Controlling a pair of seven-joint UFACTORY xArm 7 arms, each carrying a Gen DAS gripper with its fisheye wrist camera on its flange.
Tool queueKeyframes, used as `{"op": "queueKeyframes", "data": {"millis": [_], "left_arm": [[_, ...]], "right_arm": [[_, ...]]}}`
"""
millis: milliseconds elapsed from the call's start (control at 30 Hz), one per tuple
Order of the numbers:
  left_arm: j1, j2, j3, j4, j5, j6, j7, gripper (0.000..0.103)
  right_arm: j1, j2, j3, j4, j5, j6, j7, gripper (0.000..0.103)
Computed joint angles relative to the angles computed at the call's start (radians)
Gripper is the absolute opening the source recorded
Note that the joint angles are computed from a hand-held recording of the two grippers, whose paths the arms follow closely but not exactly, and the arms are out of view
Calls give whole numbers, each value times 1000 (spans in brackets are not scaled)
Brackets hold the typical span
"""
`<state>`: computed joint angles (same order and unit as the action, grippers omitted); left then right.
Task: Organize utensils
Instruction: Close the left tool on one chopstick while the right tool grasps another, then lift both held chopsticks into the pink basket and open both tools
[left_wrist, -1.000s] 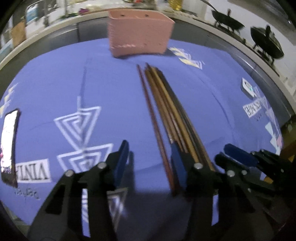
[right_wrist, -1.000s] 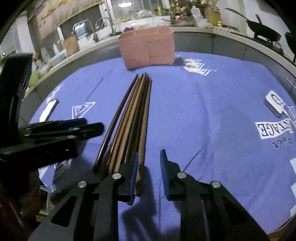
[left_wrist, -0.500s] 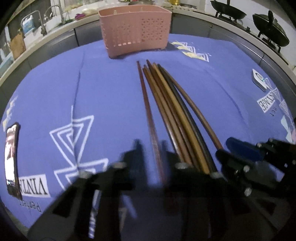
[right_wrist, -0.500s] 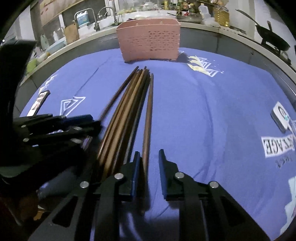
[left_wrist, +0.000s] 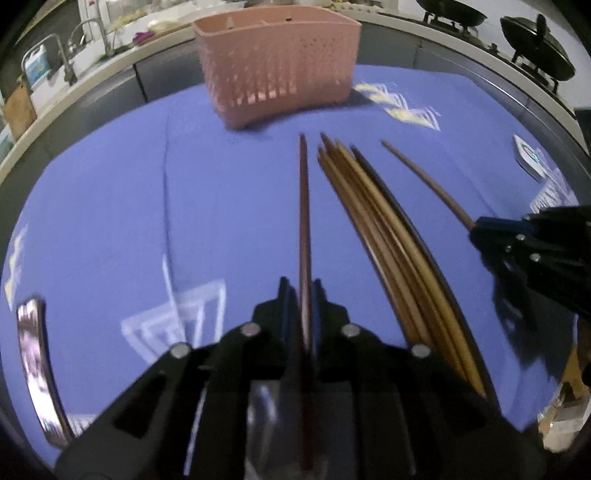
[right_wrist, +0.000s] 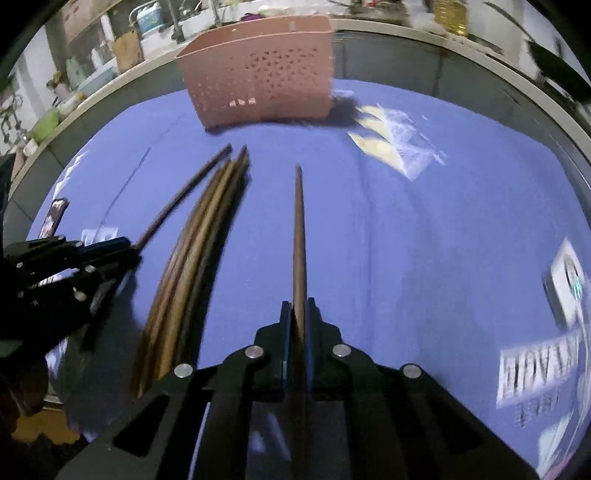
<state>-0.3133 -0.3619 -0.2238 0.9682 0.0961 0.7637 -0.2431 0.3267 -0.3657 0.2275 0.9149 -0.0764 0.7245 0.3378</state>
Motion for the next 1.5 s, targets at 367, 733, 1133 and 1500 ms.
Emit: {"op": "queueKeyframes", "data": {"millis": [367,733,1133,1500], "left_arm": [[-13,185,64,187,-120,-61,122,4],[-11,53,139,351,-357,-242,326,5],[18,562,106,996,28,-117,70,5],[37,488,152,769,37,-114,-59,40]], "right_arm": [[15,147,-68,188,160,-2,-197,5],[123,72,-163,317,445,-378,-448,5],[85,654,-112,1050,23,-253,-204,5],[-38,610,-18,884,349,-193,-248,11]]}}
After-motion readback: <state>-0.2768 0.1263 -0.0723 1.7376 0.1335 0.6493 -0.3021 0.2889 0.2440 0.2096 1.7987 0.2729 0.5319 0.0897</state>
